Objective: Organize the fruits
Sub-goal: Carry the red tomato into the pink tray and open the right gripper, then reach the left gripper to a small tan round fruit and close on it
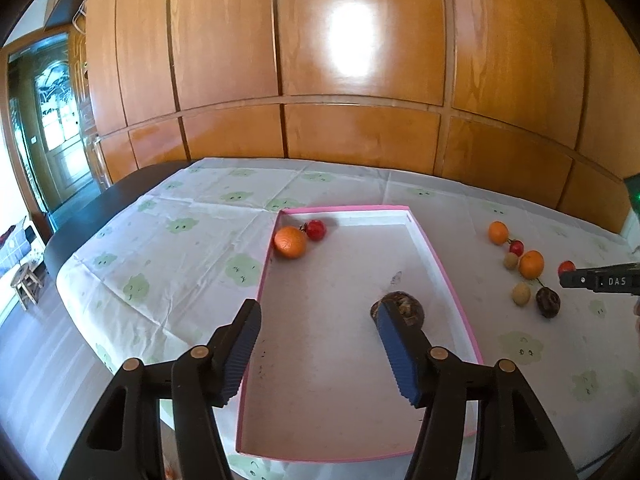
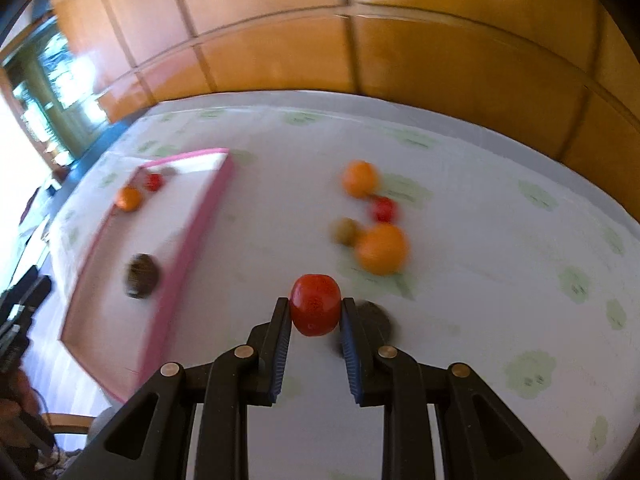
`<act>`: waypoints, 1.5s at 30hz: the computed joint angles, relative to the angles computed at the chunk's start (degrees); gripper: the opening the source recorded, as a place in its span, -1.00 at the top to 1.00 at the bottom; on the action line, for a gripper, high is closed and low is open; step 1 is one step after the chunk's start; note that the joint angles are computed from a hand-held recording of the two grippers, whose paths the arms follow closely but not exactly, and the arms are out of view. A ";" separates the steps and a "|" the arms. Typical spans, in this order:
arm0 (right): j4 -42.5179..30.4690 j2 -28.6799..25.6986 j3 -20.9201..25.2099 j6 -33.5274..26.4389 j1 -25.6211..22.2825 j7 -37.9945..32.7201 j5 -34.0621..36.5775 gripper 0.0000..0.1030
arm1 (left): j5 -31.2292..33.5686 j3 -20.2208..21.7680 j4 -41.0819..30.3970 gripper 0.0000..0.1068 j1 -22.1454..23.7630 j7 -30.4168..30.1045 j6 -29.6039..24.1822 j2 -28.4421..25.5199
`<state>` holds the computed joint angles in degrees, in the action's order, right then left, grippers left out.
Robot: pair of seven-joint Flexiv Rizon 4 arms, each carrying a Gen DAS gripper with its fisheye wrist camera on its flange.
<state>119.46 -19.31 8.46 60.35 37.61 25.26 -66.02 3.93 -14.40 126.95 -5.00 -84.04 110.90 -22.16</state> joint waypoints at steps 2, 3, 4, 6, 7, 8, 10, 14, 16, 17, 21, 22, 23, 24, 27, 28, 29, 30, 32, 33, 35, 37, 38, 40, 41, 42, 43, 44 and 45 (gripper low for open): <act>-3.17 -2.08 -0.41 1.26 0.43 -1.51 -0.78 0.53 | 0.14 -0.45 0.13 -0.15 0.69 -0.31 -0.15 -0.05; -4.97 -3.33 -0.75 1.97 0.75 -2.45 -0.97 0.53 | 0.23 -0.63 0.18 -0.15 0.97 -0.43 -0.18 -0.06; -6.59 -4.46 -1.11 2.69 1.06 -3.40 -0.92 0.53 | 0.35 -0.81 0.23 -0.15 1.26 -0.53 -0.20 -0.10; -10.44 -7.14 -1.84 3.60 2.01 -6.15 0.14 0.53 | 0.55 -1.19 0.31 -0.15 1.90 -0.78 -0.30 -0.21; -12.59 -8.62 -2.10 3.57 2.57 -8.14 1.33 0.53 | 0.68 -1.34 0.39 -0.15 2.17 -0.88 -0.24 -0.24; -14.35 -9.84 -2.44 3.59 3.18 -9.67 2.53 0.53 | 0.82 -1.51 0.44 -0.15 2.50 -0.97 -0.30 -0.31; -17.69 -12.28 -3.12 3.74 4.30 -12.93 5.18 0.53 | 0.97 -1.78 0.52 -0.15 2.94 -1.11 -0.51 -0.33; -23.85 -16.91 -3.97 3.89 5.78 -19.31 11.42 0.51 | 1.42 -2.51 0.80 -0.15 4.19 -1.45 -0.61 -0.46; -24.92 -17.82 -5.08 4.04 6.79 -20.77 13.16 0.50 | 1.69 -3.03 0.92 -0.15 4.94 -1.63 -0.74 -0.60; -25.46 -18.24 -5.93 4.33 7.49 -20.90 13.71 0.49 | 1.95 -3.62 1.00 -0.15 5.63 -1.75 -0.97 -0.71; -23.94 -17.32 -8.55 5.94 9.49 -19.69 14.09 0.44 | 2.19 -4.62 1.14 -0.15 6.76 -1.97 -1.54 -1.10; -23.40 -16.94 -8.92 6.01 9.81 -19.33 13.99 0.42 | 2.14 -4.74 1.16 -0.15 6.88 -1.99 -1.69 -1.16; -22.42 -16.33 -9.35 6.21 10.11 -18.42 13.66 0.42 | 2.17 -5.14 1.08 -0.15 7.29 -2.01 -1.94 -1.34; -21.59 -15.75 -9.68 6.33 10.33 -17.63 13.19 0.42 | 2.12 -5.21 1.10 -0.15 7.35 -2.00 -1.95 -1.41; -17.96 -13.06 -10.42 6.06 10.73 -14.08 10.53 0.42 | 1.92 -5.22 1.06 -0.15 7.22 -1.88 -2.10 -1.61; -16.55 -12.05 -10.40 6.09 10.56 -12.70 9.40 0.42 | 1.92 -5.28 1.08 -0.15 7.25 -1.83 -2.09 -1.63; -14.41 -10.47 -10.44 5.93 10.41 -10.75 7.82 0.42 | 1.95 -5.35 1.06 -0.15 7.30 -1.74 -2.11 -1.71; -13.18 -9.48 -9.86 5.17 9.94 -9.76 7.09 0.41 | 2.03 -5.63 1.07 -0.15 7.51 -1.65 -2.30 -1.72; -9.36 -6.57 -8.70 3.52 8.87 -6.87 5.57 0.39 | 2.14 -6.21 1.06 -0.15 7.88 -1.44 -2.57 -1.78; -7.86 -5.39 -7.96 2.80 8.16 -6.02 5.20 0.39 | 2.15 -6.31 1.05 -0.15 7.86 -1.33 -2.54 -1.80; -4.38 -2.48 -6.14 0.14 6.90 -4.43 5.21 0.39 | 2.42 -7.00 0.99 -0.15 8.24 -0.98 -2.75 -1.82; -0.51 0.85 -4.31 -2.46 5.48 -2.32 5.35 0.38 | 2.56 -7.41 0.98 -0.15 8.39 -0.70 -2.71 -1.81; 0.99 2.16 -3.42 -3.44 4.72 -1.45 5.46 0.37 | 2.79 -8.01 0.97 -0.15 8.73 -0.51 -2.86 -1.79; 4.48 5.25 -1.59 -5.50 3.06 0.87 6.00 0.36 | 3.11 -9.23 0.95 -0.15 9.46 -0.17 -3.31 -1.80; 6.34 6.87 -0.63 -6.52 2.17 2.21 6.50 0.35 | 3.26 -10.08 0.94 -0.15 9.99 0.00 -3.55 -1.92; 7.76 8.09 0.30 -7.46 1.35 3.28 7.00 0.34 | 3.38 -10.89 0.95 -0.15 10.59 0.17 -3.80 -1.93; 9.00 9.17 1.25 -8.37 0.54 4.06 7.59 0.34 | 3.50 -11.70 1.02 -0.15 11.08 0.39 -4.08 -1.93; 10.47 10.43 2.27 -9.63 -0.31 4.86 8.62 0.33 | 3.58 -12.17 0.97 -0.15 11.11 0.80 -4.40 -1.92; 11.22 10.99 3.10 -10.27 -1.10 5.51 9.01 0.33 | 3.50 -12.22 0.94 -0.15 10.87 1.16 -4.48 -1.88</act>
<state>130.68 -8.32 11.56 50.08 36.52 30.78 -57.01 7.44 -26.62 127.89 5.87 -82.88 106.42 -24.04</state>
